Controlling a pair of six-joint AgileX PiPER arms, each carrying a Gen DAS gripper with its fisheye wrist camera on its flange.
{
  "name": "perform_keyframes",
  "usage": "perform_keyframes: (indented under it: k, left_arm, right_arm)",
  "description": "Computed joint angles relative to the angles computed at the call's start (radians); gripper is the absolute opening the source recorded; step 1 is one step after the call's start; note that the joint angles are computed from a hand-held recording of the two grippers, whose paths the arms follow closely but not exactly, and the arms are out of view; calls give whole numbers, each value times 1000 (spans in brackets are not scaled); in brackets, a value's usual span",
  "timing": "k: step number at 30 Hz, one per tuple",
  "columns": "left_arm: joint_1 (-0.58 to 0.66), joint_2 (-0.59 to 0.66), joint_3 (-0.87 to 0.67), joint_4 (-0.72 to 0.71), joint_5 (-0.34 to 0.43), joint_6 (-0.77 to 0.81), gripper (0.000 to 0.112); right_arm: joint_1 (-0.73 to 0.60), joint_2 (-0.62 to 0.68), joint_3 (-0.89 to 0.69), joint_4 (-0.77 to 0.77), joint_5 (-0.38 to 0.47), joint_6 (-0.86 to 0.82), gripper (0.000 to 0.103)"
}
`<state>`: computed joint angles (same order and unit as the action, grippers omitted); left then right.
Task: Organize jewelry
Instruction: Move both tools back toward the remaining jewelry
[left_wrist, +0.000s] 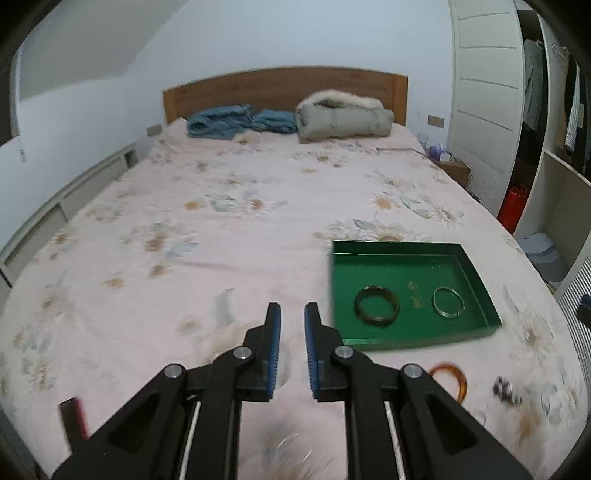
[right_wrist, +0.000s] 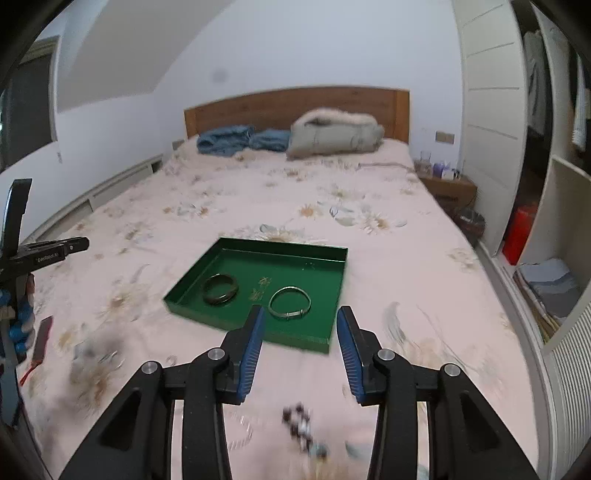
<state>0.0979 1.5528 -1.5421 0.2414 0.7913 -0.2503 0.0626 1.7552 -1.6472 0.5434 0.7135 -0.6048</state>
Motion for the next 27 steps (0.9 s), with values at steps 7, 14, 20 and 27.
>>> perform_keyframes:
  k: [7,14,20,27]
  left_arm:
    - [74,-374,288,-61,32,105,31]
    - [100,-640,468,-181,94,231,32]
    - [-67,-738,600,-42,93,72,32]
    - [-121,-764,732,-114,28,63,32]
  right_arm:
    - [-135,-343,336,144,11,-193,41]
    - [-243,-565,518,219,90,-301,46]
    - [-320,-652,636,278,157,-383,46]
    - [-323,-629,731,288,109,-414,46]
